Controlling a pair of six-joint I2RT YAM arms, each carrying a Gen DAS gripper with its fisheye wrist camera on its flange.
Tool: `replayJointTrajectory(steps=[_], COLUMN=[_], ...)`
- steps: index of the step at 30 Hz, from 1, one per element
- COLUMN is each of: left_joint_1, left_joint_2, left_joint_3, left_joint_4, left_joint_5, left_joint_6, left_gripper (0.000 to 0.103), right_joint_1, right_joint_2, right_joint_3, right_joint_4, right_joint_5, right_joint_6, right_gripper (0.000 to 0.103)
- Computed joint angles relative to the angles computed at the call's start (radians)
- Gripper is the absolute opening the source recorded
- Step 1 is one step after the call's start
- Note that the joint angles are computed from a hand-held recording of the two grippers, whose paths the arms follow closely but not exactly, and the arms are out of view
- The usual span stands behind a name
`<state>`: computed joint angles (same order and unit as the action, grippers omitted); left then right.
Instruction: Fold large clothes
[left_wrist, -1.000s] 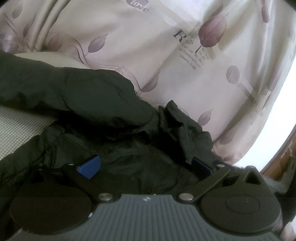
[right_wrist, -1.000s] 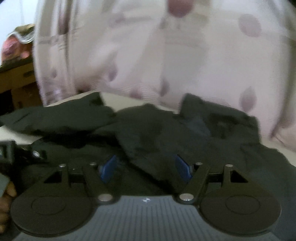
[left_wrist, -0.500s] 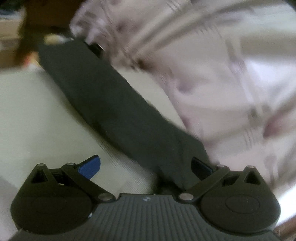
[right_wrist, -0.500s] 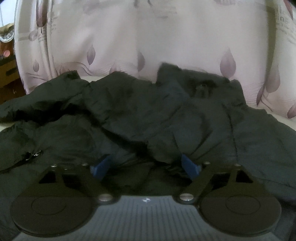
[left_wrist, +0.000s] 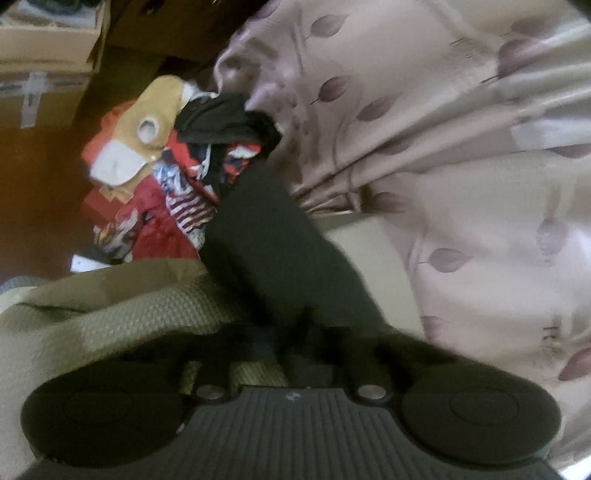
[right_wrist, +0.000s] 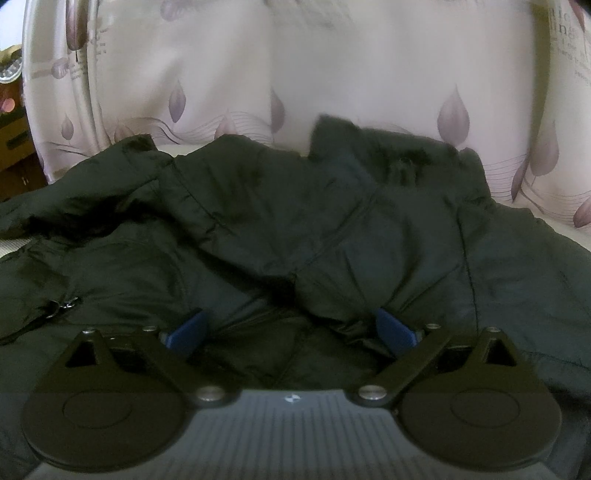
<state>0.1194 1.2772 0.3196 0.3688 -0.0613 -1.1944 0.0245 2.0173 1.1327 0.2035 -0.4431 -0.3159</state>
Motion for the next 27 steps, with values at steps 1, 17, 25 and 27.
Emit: replayJointTrajectory(steps=[1, 17, 25, 27], left_joint_1=[-0.001, -0.666, -0.845, -0.869], left_joint_2=[0.007, 0.279, 0.859, 1.024], left_joint_3=[-0.018, 0.922, 1.670, 1.868], left_joint_4=[0.033, -0.169, -0.389, -0.473], left_joint_5=[-0.018, -0.488, -0.305, -0.264], left_joint_6=[0.004, 0.513, 0.584, 0.583], left_gripper=[0.006, 0.004, 0.004, 0.005], right_joint_1=[-0.001, -0.115, -0.319, -0.377], right_joint_2=[0.000, -0.122, -0.220, -0.218], right_joint_3=[0.000, -0.162, -0.144, -0.133], right_joint_4=[0.000, 0.215, 0.136, 0.122], right_joint_5=[0.000, -0.157, -0.306, -0.328], right_joint_6=[-0.001, 0.283, 0.279, 0.278], right_gripper=[0.099, 0.100, 0.100, 0.100])
